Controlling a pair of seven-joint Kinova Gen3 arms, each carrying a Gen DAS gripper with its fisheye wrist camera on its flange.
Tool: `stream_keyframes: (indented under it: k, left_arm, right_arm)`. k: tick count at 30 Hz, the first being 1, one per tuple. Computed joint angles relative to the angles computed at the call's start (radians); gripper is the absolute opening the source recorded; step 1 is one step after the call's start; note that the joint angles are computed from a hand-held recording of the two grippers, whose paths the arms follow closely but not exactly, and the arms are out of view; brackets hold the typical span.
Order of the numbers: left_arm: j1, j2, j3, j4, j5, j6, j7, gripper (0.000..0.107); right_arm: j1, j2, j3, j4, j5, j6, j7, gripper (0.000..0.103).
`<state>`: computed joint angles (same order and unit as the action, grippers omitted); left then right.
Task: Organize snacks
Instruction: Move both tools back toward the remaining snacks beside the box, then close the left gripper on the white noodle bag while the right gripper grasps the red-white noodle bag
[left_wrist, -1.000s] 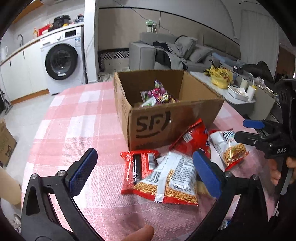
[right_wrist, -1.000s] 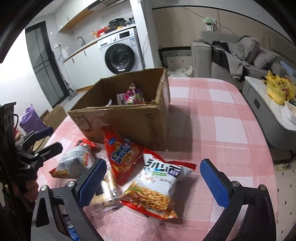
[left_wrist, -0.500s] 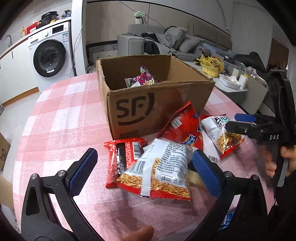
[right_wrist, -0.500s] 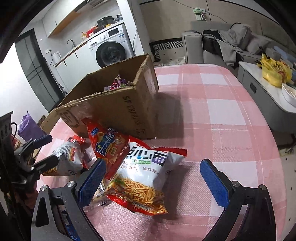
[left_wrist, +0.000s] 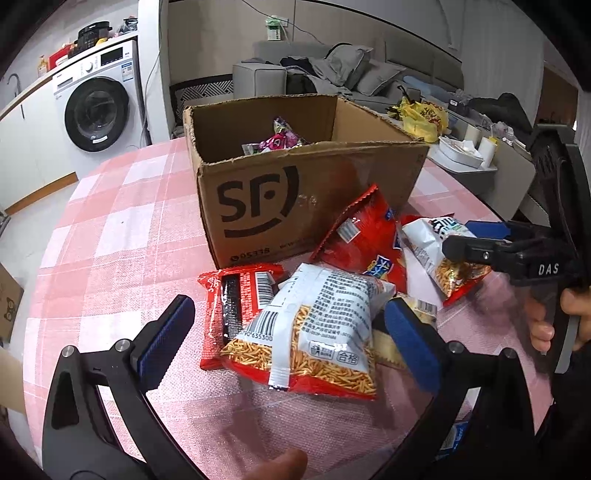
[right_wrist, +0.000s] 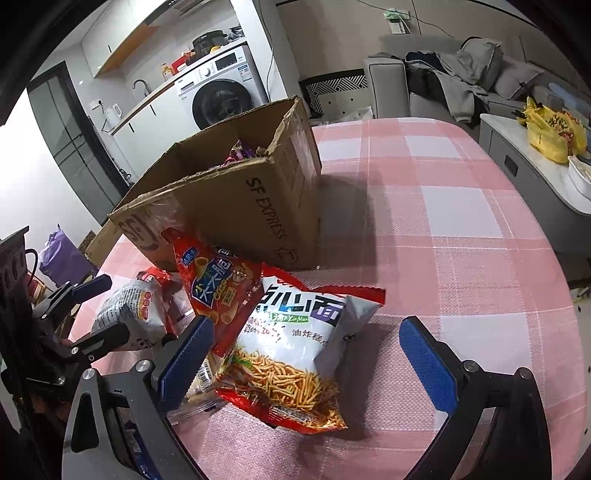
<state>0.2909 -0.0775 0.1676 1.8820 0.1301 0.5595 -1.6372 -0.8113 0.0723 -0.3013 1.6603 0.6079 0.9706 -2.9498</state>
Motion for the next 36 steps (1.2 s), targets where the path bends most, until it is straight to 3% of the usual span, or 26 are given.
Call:
stream_keyframes:
  k: [4, 17, 21, 30, 32, 36]
  left_arm:
    - [0.001, -0.002, 0.009, 0.008, -0.028, -0.013, 0.025, 0.102]
    - [0.001, 0.000, -0.005, 0.011, 0.023, -0.010, -0.031, 0.102]
    - [0.002, 0.011, 0.023, 0.004, -0.065, -0.005, 0.052, 0.102]
    - [0.016, 0.028, 0.008, -0.001, -0.028, 0.009, -0.013, 0.102]
    - [0.015, 0.029, -0.004, 0.001, 0.016, 0.010, -0.060, 0.098]
    - [0.004, 0.041, -0.018, -0.007, 0.090, 0.036, -0.141, 0.072]
  right_arm:
    - [-0.004, 0.013, 0.002, -0.005, -0.007, -0.008, 0.010, 0.102]
    - [0.007, 0.004, 0.007, 0.006, -0.027, -0.031, 0.016, 0.101]
    - [0.003, 0.015, 0.007, -0.005, -0.030, -0.006, 0.033, 0.098]
    - [0.030, 0.011, 0.018, 0.010, -0.102, -0.052, 0.117, 0.089]
    - [0.026, 0.015, 0.017, 0.006, -0.095, -0.048, 0.121, 0.086]
    - [0.025, 0.016, 0.017, 0.007, -0.104, -0.061, 0.137, 0.082]
